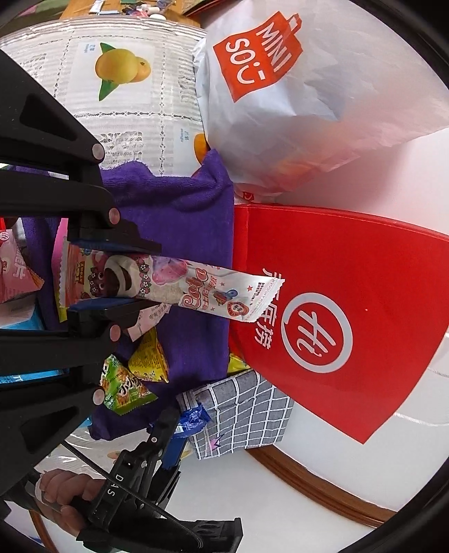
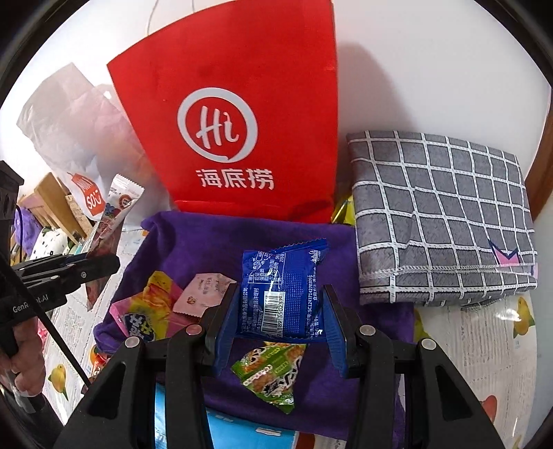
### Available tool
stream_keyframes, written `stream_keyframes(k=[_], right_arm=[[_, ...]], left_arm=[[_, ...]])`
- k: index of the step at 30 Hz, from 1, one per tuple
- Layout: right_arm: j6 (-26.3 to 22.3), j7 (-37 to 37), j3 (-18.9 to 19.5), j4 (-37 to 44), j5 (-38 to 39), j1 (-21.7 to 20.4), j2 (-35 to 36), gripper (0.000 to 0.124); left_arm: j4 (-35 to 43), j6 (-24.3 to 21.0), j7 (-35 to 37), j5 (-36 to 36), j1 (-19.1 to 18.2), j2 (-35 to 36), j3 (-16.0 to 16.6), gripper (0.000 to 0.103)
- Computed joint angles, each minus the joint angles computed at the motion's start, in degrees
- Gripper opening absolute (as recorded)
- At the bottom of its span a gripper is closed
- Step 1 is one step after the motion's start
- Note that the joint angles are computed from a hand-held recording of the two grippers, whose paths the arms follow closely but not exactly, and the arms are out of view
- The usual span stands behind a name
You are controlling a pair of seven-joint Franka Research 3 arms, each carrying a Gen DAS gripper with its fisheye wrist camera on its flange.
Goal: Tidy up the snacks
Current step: 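Lower both held packets over the purple towel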
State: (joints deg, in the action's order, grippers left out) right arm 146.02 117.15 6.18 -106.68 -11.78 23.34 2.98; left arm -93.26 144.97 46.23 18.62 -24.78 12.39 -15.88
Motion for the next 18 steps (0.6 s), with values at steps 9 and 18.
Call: stream_keyframes(k=[9, 18], right_arm=[[-2.83, -1.38, -0.25, 0.82, 0.93, 0.05, 1.16, 0.046], [-6.30, 0.47, -0.93, 2.17, 0.13, -0.08, 2.84, 0.046]], left_arm=[[2.20, -1.95, 1.64, -1.28, -0.52, 2.09, -0.38, 0.021], [4.61, -4.74, 3.02, -2.66, -1.05, 4.17, -0.43, 0.021]])
